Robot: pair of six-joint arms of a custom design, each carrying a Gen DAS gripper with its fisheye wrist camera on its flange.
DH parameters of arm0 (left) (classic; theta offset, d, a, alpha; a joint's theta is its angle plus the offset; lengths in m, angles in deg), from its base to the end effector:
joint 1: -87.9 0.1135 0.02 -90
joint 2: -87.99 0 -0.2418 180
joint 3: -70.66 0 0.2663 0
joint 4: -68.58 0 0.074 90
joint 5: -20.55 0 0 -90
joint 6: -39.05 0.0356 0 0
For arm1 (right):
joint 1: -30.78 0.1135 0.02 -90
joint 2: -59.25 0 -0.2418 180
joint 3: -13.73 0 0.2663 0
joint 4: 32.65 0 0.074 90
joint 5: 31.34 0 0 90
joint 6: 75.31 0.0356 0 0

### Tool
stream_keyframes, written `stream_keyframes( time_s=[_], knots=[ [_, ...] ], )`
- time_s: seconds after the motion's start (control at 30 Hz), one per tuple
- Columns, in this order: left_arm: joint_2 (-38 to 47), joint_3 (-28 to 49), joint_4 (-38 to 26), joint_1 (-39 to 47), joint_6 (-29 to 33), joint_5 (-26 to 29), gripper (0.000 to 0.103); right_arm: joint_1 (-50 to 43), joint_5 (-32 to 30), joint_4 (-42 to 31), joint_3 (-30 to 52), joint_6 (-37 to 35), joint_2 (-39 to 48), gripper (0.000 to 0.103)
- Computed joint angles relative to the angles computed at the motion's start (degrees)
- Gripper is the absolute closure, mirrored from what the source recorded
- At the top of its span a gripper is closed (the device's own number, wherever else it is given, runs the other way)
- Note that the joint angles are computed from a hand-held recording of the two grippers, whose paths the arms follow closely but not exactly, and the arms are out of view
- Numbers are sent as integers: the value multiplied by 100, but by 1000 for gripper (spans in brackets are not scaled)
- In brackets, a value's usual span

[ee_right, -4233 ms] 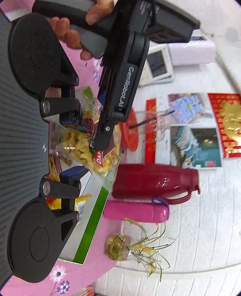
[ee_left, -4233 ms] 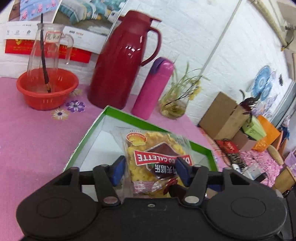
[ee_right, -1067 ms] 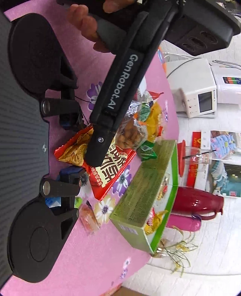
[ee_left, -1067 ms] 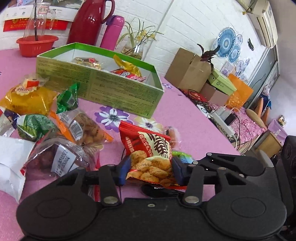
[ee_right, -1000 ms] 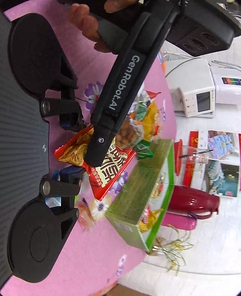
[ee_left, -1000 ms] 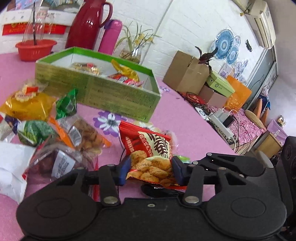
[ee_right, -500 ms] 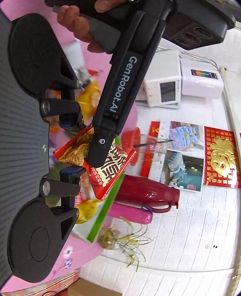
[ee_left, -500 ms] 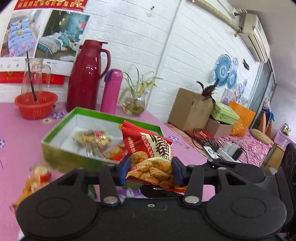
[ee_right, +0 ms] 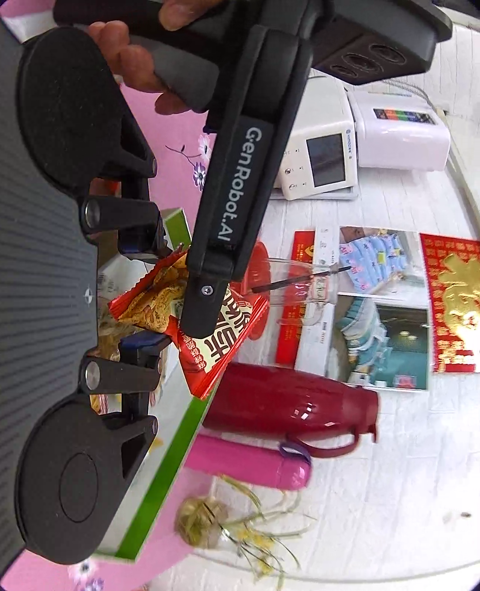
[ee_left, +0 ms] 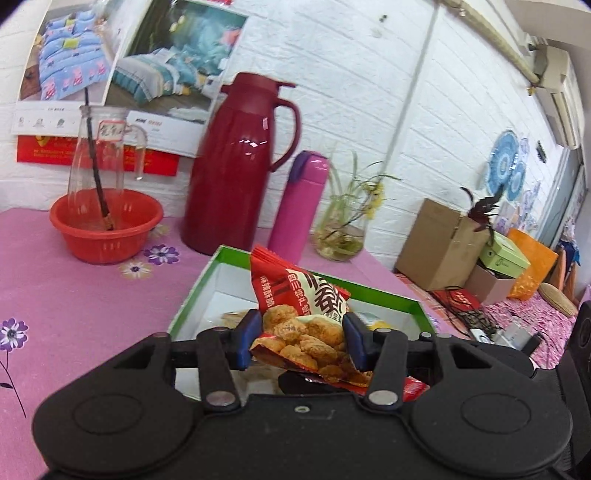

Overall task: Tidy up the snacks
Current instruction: 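Carry the red bag over the green box and open the left tool, then grasp the clear barcode-labelled nut bag with the left tool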

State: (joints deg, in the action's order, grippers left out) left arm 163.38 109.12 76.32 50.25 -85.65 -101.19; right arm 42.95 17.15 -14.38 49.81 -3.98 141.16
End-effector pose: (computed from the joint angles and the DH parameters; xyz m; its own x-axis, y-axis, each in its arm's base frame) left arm 0.2196 -0.1458 0.1366 -0.4062 -0.2981 -0.8638 -0.0917 0.9538 -0.2861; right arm 0.2499 0.0780 0.1153 -0.1941 -0.2871 -0.9380 -0.8385 0.5449 0.0067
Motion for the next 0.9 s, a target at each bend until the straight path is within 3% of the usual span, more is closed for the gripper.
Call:
stream_keyframes(
  time_s=[0.03, 0.07, 0.1, 0.13, 0.23, 0.4, 0.57, 0.77, 0.83, 0.9],
  knots=[
    [132, 36, 1, 75, -71, -43, 36, 79, 69, 53, 122, 66, 233, 34],
    [237, 54, -21, 86, -172, -199, 0, 152, 194, 78, 212, 109, 409, 20],
    [311, 47, -7, 30, -252, -413, 0, 214, 343, 109, 231, 107, 492, 2],
    [342, -8, 76, 1, -230, -537, 0, 248, 456, 175, 193, 83, 519, 0],
    [201, -129, 57, -2, -180, -448, 0, 174, 459, 353, 73, -37, 516, 0],
    [-228, -113, -350, -329, -342, -771, 0, -167, 165, -323, 66, -104, -8, 0],
    [-796, 88, -1407, -1160, -1007, -1449, 0, -772, -397, -1024, -304, -452, -1057, 0],
    [-721, 800, -3676, -2703, -2686, -2652, 0, -2217, -1886, -3084, -545, -1621, -2512, 0],
    [-509, 1004, -4499, -3321, -3753, -3062, 0, -2822, -2439, -4148, -443, -2542, -2648, 0],
    [-282, 1174, -5235, -3860, -4800, -3297, 0, -3372, -2836, -5637, -148, -3990, -2444, 0]
  ],
)
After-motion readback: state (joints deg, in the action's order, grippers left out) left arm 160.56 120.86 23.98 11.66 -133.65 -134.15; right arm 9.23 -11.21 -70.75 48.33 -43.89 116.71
